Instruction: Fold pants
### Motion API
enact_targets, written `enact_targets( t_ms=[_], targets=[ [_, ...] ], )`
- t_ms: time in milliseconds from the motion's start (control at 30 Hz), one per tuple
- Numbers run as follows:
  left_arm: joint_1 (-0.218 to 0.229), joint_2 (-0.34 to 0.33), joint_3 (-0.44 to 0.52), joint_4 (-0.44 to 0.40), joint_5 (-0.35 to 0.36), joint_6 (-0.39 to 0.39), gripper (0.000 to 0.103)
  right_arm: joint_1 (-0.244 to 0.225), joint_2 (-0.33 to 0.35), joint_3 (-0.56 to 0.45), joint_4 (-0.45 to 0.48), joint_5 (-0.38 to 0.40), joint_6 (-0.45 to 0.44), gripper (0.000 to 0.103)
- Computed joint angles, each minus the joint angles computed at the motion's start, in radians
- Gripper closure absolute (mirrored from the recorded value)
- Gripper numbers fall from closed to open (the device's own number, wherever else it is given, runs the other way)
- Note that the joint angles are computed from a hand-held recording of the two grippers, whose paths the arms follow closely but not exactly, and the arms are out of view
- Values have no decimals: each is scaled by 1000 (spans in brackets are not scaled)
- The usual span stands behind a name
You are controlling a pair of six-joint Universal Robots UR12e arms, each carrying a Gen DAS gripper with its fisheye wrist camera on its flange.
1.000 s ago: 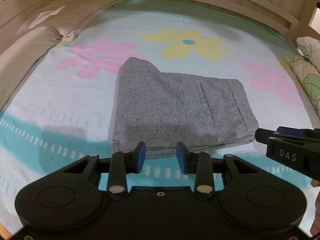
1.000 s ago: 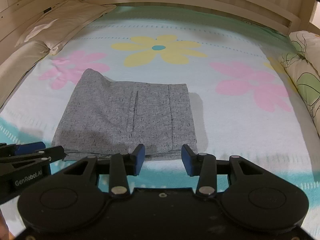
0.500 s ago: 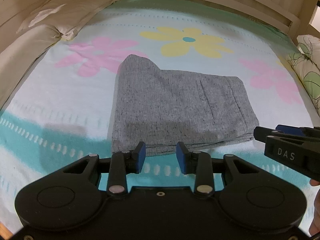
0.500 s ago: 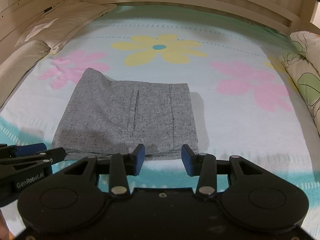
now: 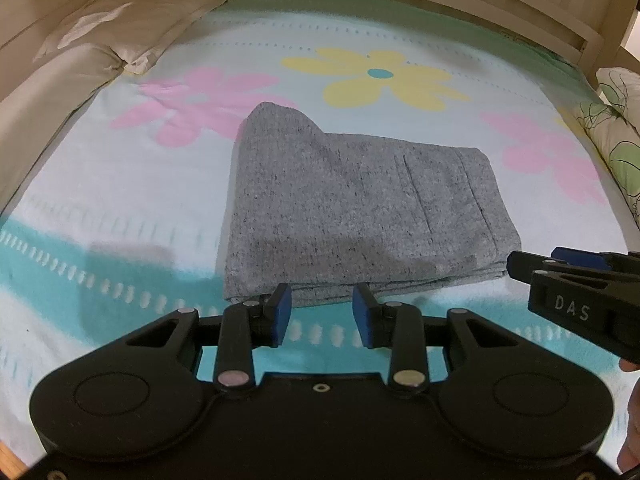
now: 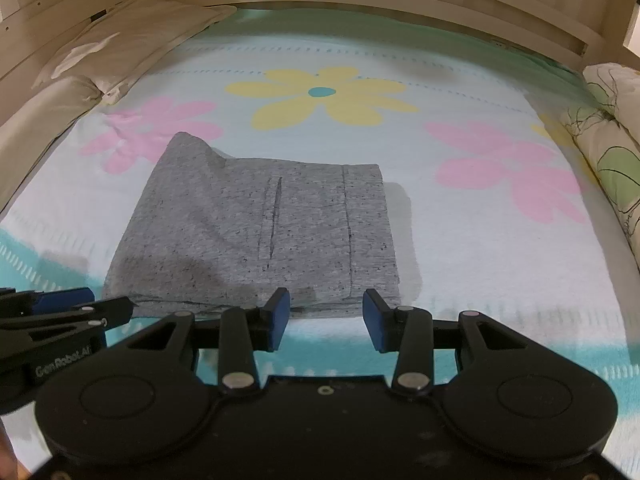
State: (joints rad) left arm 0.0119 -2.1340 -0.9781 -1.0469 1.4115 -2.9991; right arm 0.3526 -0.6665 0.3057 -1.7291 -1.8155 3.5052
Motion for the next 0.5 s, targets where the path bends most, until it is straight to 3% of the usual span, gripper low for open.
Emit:
enact_targets(
  t_ms=[300, 500],
  targets=[
    [5, -1, 5, -24, -24, -36, 59, 0, 3, -3, 1, 3, -9, 60],
    [5, 9, -29, 49, -15, -87, 59, 2, 6, -9, 6, 1, -9, 60]
  ],
)
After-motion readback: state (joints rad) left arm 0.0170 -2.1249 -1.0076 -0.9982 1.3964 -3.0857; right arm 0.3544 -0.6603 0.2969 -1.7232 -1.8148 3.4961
